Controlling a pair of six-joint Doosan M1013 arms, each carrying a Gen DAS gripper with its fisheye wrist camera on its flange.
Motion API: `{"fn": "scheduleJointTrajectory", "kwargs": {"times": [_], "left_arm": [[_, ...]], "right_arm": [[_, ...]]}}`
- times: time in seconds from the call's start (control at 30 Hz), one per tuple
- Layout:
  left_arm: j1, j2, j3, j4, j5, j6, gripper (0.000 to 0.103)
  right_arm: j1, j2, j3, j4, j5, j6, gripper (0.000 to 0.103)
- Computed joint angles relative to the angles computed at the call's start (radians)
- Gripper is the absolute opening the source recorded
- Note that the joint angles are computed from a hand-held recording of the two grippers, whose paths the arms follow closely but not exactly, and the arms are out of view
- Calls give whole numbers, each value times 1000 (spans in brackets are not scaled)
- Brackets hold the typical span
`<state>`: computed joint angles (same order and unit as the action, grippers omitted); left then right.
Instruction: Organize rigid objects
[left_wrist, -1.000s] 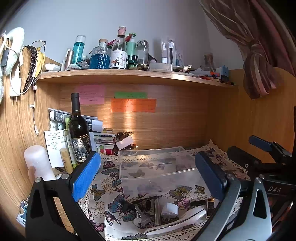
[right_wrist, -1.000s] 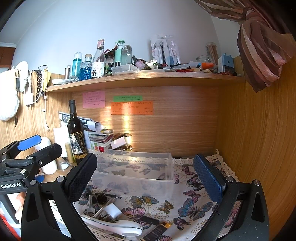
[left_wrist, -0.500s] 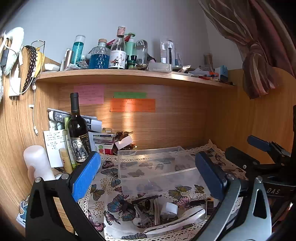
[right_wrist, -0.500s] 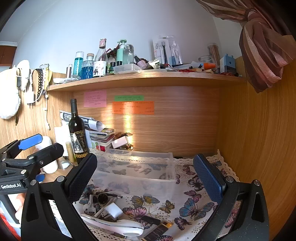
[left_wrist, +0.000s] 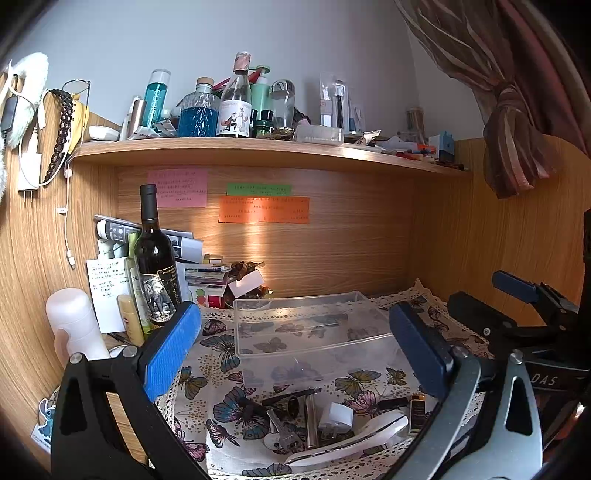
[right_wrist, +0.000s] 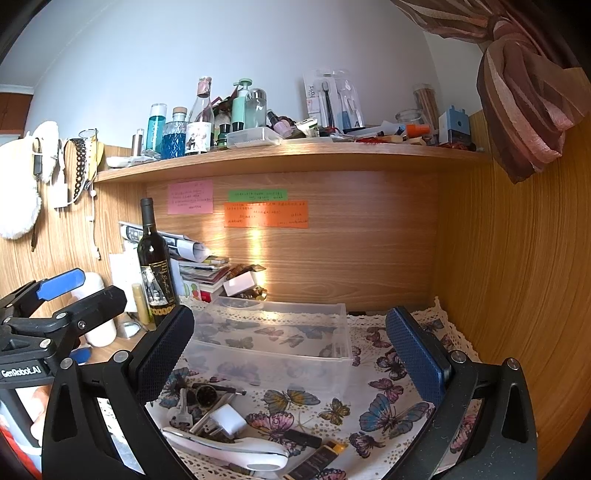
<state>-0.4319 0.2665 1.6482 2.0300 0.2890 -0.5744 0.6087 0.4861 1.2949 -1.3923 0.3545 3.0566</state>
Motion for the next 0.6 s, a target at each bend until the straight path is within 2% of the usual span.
{"fn": "scheduleJointTrajectory", "kwargs": {"times": [0.33, 0.47, 0.6], "left_arm": [[-4, 0, 0, 7, 4, -7, 103], [2, -1, -1, 18, -16, -21, 103], [10, 3, -1, 18, -36, -27, 103]], "right_arm": [[-2, -4, 7, -33, -6, 43, 103], [-2, -4, 8, -47, -7, 61, 103], [-4, 0, 4, -1, -6, 15, 103]]}}
